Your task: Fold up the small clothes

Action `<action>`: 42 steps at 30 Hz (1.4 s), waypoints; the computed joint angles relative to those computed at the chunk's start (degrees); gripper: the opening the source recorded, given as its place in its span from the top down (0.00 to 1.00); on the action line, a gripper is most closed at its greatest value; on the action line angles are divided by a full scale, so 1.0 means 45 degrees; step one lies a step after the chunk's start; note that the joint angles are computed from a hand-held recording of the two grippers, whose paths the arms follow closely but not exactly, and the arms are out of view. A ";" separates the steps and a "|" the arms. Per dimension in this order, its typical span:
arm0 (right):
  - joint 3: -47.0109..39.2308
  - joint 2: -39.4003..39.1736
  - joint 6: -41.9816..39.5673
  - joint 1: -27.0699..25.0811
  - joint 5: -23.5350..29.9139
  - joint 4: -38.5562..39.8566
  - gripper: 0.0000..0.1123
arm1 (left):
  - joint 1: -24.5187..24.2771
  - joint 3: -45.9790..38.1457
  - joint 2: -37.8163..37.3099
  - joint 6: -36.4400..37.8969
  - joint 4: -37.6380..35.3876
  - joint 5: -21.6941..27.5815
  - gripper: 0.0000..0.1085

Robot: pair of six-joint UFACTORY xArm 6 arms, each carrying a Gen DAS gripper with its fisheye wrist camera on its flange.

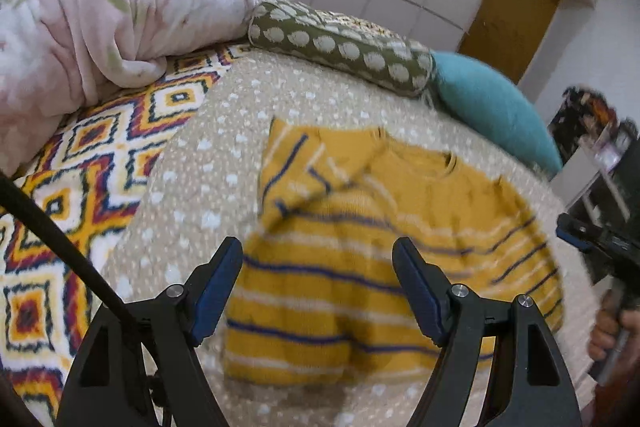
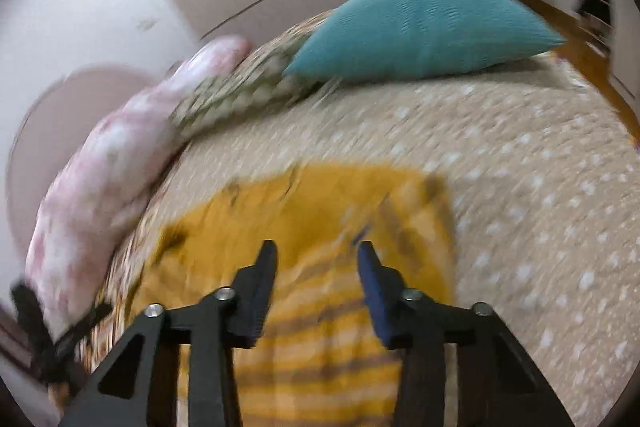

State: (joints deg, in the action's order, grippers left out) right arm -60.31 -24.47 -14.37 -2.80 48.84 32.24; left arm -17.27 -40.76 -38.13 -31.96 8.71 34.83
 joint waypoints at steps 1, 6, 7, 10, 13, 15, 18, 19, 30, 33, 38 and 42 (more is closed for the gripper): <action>0.0291 -0.0252 -0.0360 0.0059 0.0268 0.0042 0.67 | -0.0147 0.0145 0.0007 -0.0305 0.0488 0.0078 0.30; 0.1307 -0.0200 0.1035 -0.0515 -0.0032 -0.2591 0.79 | -0.0161 0.0913 -0.0167 -0.2019 0.2179 0.0630 0.30; 0.1230 -0.0028 0.1974 -0.0807 -0.0099 -0.3177 0.73 | 0.0109 0.1275 -0.0425 -0.1941 0.1765 0.0412 0.30; 0.1088 -0.0356 0.2882 -0.1125 -0.0302 -0.2875 0.63 | 0.0650 0.1726 -0.0825 -0.1430 0.0758 0.0160 0.27; 0.0580 -0.0619 0.2618 0.0160 -0.0325 -0.3053 0.63 | 0.0821 0.1832 -0.1001 -0.1139 0.0475 0.0171 0.27; 0.0020 -0.0374 0.2541 0.1633 -0.0358 -0.3248 0.63 | 0.0806 0.1930 -0.1234 -0.1065 0.0599 0.0280 0.27; -0.0964 0.0661 0.2477 0.3913 -0.0427 -0.3510 0.63 | 0.0912 0.2262 -0.1770 -0.0679 0.0252 0.0319 0.27; -0.1392 0.1250 0.2443 0.4699 -0.0458 -0.3712 0.63 | 0.0984 0.2341 -0.1852 -0.0510 -0.0037 0.0309 0.27; -0.8438 0.8984 0.3512 0.8347 0.1669 -0.9871 0.65 | 0.1206 0.2713 -0.2132 0.0032 -0.1250 0.0119 0.27; -1.1064 1.0819 0.3830 0.8493 0.2654 -1.0535 0.62 | 0.1288 0.2784 -0.2161 0.0427 -0.1720 0.0038 0.27; -1.3043 1.1726 0.4181 0.8430 0.3402 -1.0366 0.58 | 0.1244 0.2800 -0.2186 0.0445 -0.1699 -0.0035 0.26; -0.9343 0.8616 0.4662 0.7760 0.1091 -0.9452 0.57 | 0.1266 0.2819 -0.2273 0.0287 -0.1611 -0.0061 0.26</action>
